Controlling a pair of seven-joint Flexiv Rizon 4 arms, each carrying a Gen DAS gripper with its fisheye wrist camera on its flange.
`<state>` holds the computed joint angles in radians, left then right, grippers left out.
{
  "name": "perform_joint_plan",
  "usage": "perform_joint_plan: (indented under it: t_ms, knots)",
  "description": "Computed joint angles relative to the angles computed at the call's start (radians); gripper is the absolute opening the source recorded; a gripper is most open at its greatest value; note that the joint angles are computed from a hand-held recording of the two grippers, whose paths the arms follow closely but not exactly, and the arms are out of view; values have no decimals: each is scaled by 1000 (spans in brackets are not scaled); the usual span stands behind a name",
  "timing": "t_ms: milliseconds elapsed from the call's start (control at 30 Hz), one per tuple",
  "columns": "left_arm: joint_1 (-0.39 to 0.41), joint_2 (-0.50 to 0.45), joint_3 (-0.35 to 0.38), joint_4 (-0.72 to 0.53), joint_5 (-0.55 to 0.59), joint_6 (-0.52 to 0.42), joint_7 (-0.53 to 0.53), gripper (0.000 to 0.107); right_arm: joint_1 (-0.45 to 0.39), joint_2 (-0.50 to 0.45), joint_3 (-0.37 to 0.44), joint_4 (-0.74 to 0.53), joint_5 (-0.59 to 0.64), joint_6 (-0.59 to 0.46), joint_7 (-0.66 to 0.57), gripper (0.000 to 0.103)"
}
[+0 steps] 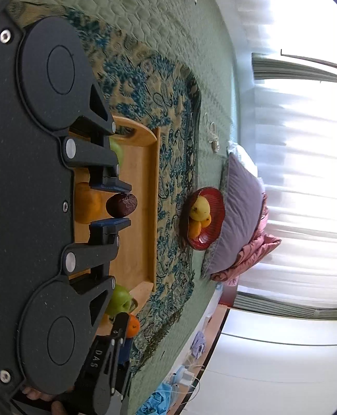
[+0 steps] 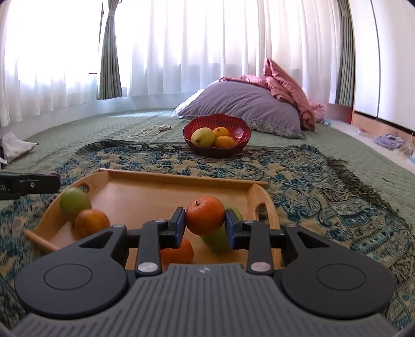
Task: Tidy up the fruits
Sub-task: 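Carry the date and the tangerine over the wooden tray with both tools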
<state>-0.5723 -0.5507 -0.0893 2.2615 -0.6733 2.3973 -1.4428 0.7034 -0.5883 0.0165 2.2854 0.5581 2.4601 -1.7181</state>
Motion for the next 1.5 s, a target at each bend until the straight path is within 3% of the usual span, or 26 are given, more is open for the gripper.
perform_joint_plan:
  t_ms: [233, 367, 500, 567, 733, 933, 1500]
  knots:
    - [84, -1, 21, -111, 47, -233, 2, 19, 16, 58, -114, -93, -28, -274, -23, 37]
    - [48, -32, 94, -190, -5, -349, 40, 19, 41, 47, -199, -145, -59, -401, 23, 37]
    - [-26, -82, 203, -272, -70, -450, 85, 19, 10, 29, -220, -183, -121, -485, 108, 37]
    - [-15, -96, 210, -295, -49, -478, 69, 19, 16, 14, -248, -200, -144, -515, 142, 37]
    - [-39, -133, 274, -341, -3, -543, 30, 19, -31, -8, -233, -222, -227, -550, 221, 37]
    - [-67, -162, 338, -369, 48, -604, -31, 19, -7, -31, -273, -222, -313, -566, 286, 37]
    - [-40, -168, 377, -387, 239, -666, -219, 19, -16, -42, -296, -203, -481, -591, 414, 37]
